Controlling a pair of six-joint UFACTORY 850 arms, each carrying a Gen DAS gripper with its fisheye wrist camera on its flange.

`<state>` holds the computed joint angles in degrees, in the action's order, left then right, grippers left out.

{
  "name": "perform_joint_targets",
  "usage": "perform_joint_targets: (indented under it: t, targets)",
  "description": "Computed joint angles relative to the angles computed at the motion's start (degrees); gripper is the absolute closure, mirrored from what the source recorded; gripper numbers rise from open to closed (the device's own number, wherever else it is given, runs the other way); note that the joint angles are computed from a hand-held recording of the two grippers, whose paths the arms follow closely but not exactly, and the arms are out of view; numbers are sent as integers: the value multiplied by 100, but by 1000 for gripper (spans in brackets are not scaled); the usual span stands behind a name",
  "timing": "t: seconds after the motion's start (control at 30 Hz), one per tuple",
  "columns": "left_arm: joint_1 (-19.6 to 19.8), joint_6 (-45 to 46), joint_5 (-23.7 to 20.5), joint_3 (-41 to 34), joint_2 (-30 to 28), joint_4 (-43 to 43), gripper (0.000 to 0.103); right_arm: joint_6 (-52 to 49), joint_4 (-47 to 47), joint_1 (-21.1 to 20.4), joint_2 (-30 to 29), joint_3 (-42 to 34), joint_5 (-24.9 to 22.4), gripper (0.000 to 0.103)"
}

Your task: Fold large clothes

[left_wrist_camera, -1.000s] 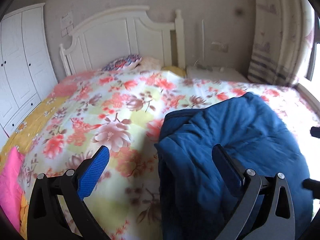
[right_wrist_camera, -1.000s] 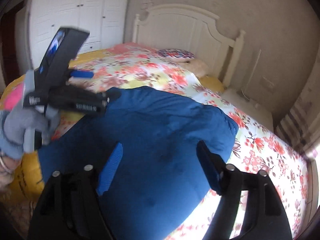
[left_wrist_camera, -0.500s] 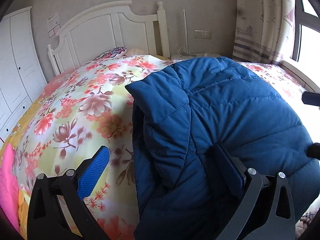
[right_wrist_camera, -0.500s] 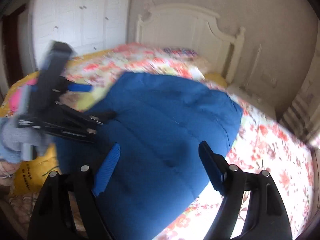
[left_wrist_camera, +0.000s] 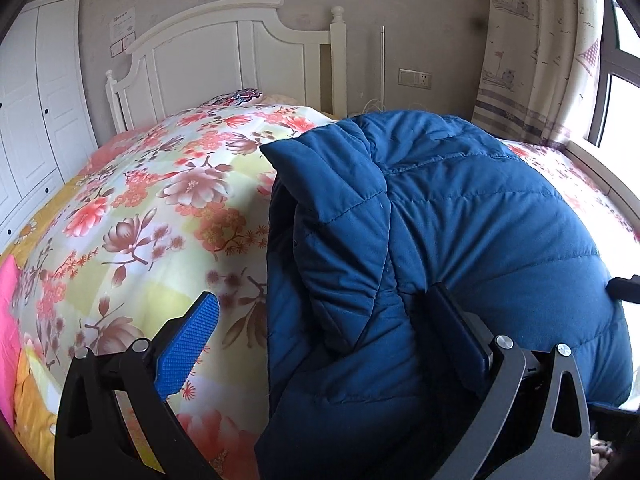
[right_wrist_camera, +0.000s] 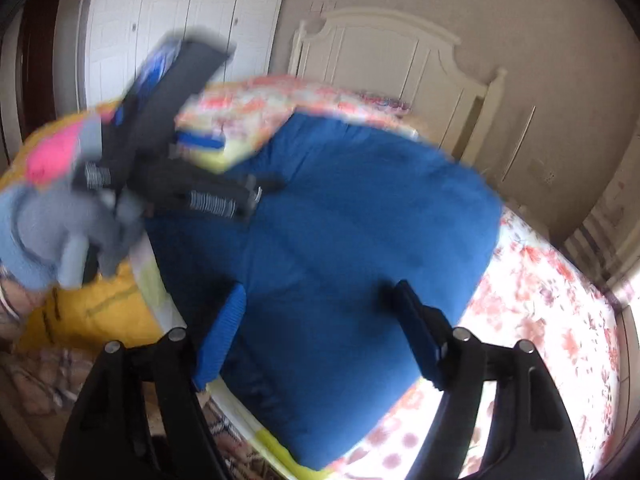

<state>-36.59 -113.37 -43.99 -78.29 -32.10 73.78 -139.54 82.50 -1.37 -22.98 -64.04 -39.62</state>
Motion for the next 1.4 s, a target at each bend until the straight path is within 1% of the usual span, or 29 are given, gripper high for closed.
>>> perform_joint_targets:
  t: [0.1,0.17,0.2,0.27,0.3,0.4,0.43,0.47,0.53,0.57,0.6,0.63,0.7,0.73,0.87,0.9,0.93,1.0,1.07,1.1,1.13,1.17,1.2,1.23,1.27,1.3,1.33,1.37,1.4]
  targets:
    - [-32,-23,-80,10,-7,25,4,368,-323,-2,-72,-143,-43,27]
    - [-24,-15,-56,11,-1,15,4,423,-374,45,-30,-134,64,27]
    - [-23,-52,-29,44,21,35,4,599,-553,62,-6,-166,88,27]
    - [-27,-147,-3,101,59,77,4,1025,-1040,66,-47,-391,-36,28]
    - [-30,-176,1,115,67,90,4,1214,-1089,52,-97,-569,-123,30]
    - [-18,-247,58,151,86,119,4,1366,-442,52,-282,-1014,-60,30]
    - [-19,-234,56,140,81,107,4,1524,-355,74,-403,-1214,-41,30]
    - [-23,-214,45,131,76,96,4,1914,-353,138,-632,-1557,90,30]
    - [-32,-226,30,123,67,93,4,2927,-889,292,-1120,-2215,369,30]
    - [-34,-249,32,129,68,100,4,3435,-1269,357,-1386,-2521,395,31]
    - [-33,-258,35,131,70,98,4,3728,-1496,377,-1585,-2722,277,31]
    - [-31,-251,31,134,72,74,4,3823,-1483,354,-1783,-2869,56,31]
    - [0,-301,144,186,106,102,4,3597,-1186,288,-1843,-2809,-68,30]
    - [5,-316,181,189,107,112,4,3636,-1181,270,-1855,-2805,-87,30]
    - [-12,-259,115,157,89,78,4,4009,-1471,263,-1769,-2790,-49,30]
    - [-13,-275,114,167,96,76,4,4068,-1486,265,-1729,-2747,-26,29]
    - [-15,-290,117,175,103,70,4,4102,-1477,267,-1679,-2684,-5,25]
    - [-20,-254,124,186,129,16,4,4185,-1540,196,-1555,-2566,-172,21]
    - [-16,-130,168,194,183,-108,4,4330,-1668,36,-1544,-2582,-515,17]
    - [-15,-43,219,217,240,-177,4,4414,-1714,-45,-1515,-2548,-670,15]
    - [-7,-38,365,305,343,-208,4,4482,-1756,-98,-1486,-2516,-776,12]
    - [40,-142,631,433,481,-185,4,4565,-1806,-186,-1442,-2445,-922,12]
    - [132,-485,1090,671,701,-16,4,4654,-1872,-266,-1420,-2411,-1067,10]
    - [211,-858,1423,865,867,211,4,4742,-1959,-338,-1395,-2377,-1200,8]
    - [290,-1321,1642,1071,1040,478,4,4792,-2024,-389,-1379,-2351,-1270,7]
    - [339,-1587,1647,1206,1153,588,4,4845,-2103,-446,-1376,-2332,-1347,5]
    - [390,-1662,1656,1286,1210,567,4,4877,-2151,-480,-1380,-2322,-1412,4]
    - [468,-1624,1742,1348,1256,421,4,4984,-2262,-519,-1428,-2358,-1548,4]
    - [571,-1513,1966,1391,1275,225,4,5080,-2356,-541,-1470,-2387,-1661,3]
